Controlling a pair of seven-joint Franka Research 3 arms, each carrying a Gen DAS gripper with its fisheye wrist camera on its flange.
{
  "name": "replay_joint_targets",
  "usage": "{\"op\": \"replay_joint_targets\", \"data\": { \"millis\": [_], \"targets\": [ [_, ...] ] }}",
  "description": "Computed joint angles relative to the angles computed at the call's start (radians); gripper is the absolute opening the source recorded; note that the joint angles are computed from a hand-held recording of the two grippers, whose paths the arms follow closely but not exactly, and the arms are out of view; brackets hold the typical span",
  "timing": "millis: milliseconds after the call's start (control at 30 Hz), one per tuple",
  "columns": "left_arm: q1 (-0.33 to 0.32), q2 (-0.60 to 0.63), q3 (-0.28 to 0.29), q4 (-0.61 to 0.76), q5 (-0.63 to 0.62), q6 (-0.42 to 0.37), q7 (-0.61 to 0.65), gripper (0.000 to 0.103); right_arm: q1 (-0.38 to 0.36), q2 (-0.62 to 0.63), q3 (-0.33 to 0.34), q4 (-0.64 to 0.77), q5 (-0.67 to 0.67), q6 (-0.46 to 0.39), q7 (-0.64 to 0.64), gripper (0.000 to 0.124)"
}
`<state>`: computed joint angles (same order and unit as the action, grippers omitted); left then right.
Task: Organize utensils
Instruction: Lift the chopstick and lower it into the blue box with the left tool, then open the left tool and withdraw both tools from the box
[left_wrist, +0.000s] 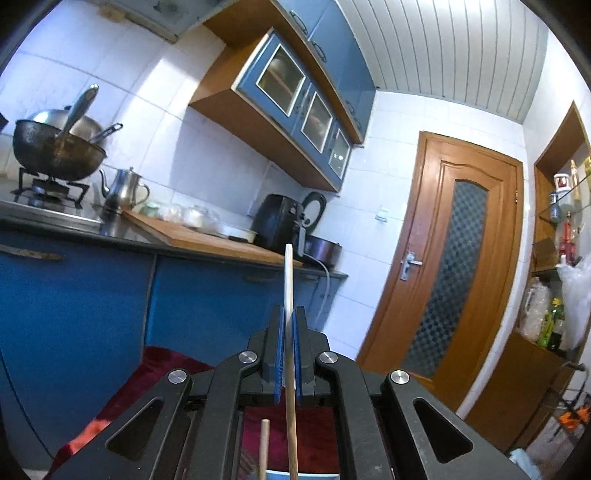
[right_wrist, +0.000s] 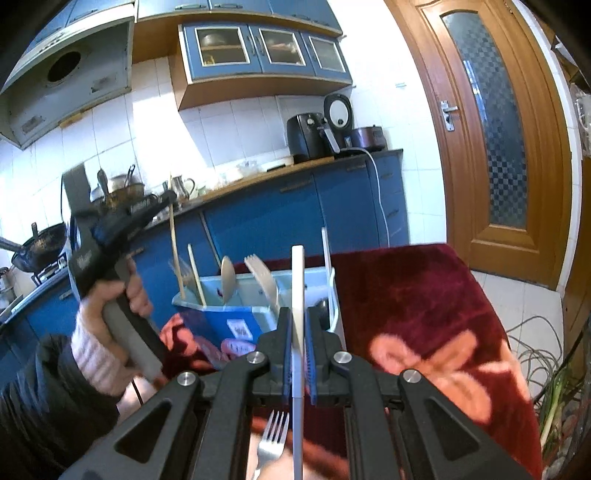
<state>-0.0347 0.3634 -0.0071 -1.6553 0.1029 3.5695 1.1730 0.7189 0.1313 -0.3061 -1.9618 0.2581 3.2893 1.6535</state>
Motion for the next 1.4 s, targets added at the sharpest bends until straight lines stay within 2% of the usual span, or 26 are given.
{"op": "replay_joint_targets", "data": {
  "millis": [67, 133, 167, 233, 333, 433, 467, 567, 633, 833, 933, 1033, 1133, 1267, 1400],
  "targets": [
    [-0.046, 0.005, 0.042, -0.01, -0.056, 0.017, 0.053, 0.004, 0.003, 0.023, -0.009, 0.031, 0.007, 0.009, -0.001, 0.008],
    [-0.061, 0.013, 0.052, -0.016, -0.085, 0.03, 0.086, 0.004, -0.014, 0.049, 0.003, 0.073, 0.024, 0.008, -0.01, 0.008],
    [-0.06, 0.015, 0.049, -0.019, -0.092, 0.034, 0.095, 0.004, -0.012, 0.061, -0.002, 0.092, 0.03, 0.006, -0.013, 0.008],
    [-0.046, 0.017, 0.033, -0.029, -0.085, 0.042, 0.094, 0.004, 0.051, 0.098, -0.079, 0.14, 0.038, 0.007, -0.008, 0.008],
    [-0.027, 0.022, 0.014, -0.035, -0.066, 0.046, 0.087, 0.004, 0.084, 0.162, -0.129, 0.215, 0.072, 0.036, -0.025, 0.008],
    [-0.012, 0.023, 0.0, -0.042, -0.04, 0.045, 0.074, 0.004, 0.027, 0.223, -0.077, 0.297, 0.103, 0.065, -0.045, 0.008],
    [-0.008, 0.025, -0.003, -0.042, -0.033, 0.045, 0.069, 0.004, 0.026, 0.244, -0.079, 0.323, 0.116, 0.071, -0.054, 0.008],
    [-0.003, 0.027, -0.007, -0.044, -0.017, 0.046, 0.06, 0.004, 0.024, 0.318, -0.094, 0.412, 0.163, 0.085, -0.075, 0.008],
    [-0.006, 0.024, -0.004, -0.051, -0.016, 0.05, 0.062, 0.004, 0.04, 0.375, -0.129, 0.48, 0.206, 0.075, -0.084, 0.008],
    [0.012, 0.006, -0.018, -0.076, 0.025, 0.039, 0.045, 0.004, 0.043, 0.483, -0.176, 0.601, 0.283, 0.042, -0.078, 0.009],
    [0.0, -0.006, -0.006, -0.097, 0.02, 0.042, 0.063, 0.004, 0.058, 0.496, -0.202, 0.597, 0.275, 0.037, -0.073, 0.009],
    [0.006, -0.015, -0.012, -0.116, 0.032, 0.039, 0.067, 0.004, 0.051, 0.472, -0.173, 0.556, 0.25, 0.049, -0.093, 0.009],
    [0.016, -0.027, -0.02, -0.136, 0.051, 0.03, 0.063, 0.004, 0.067, 0.459, -0.18, 0.533, 0.248, 0.049, -0.12, 0.009],
    [0.046, -0.046, -0.044, -0.158, 0.111, 0.015, 0.032, 0.004, 0.076, 0.437, -0.175, 0.506, 0.242, 0.038, -0.146, 0.009],
    [0.114, -0.065, -0.1, -0.175, 0.235, -0.008, -0.051, 0.004, 0.053, 0.401, -0.126, 0.47, 0.216, 0.034, -0.164, 0.009]
  ]
}}
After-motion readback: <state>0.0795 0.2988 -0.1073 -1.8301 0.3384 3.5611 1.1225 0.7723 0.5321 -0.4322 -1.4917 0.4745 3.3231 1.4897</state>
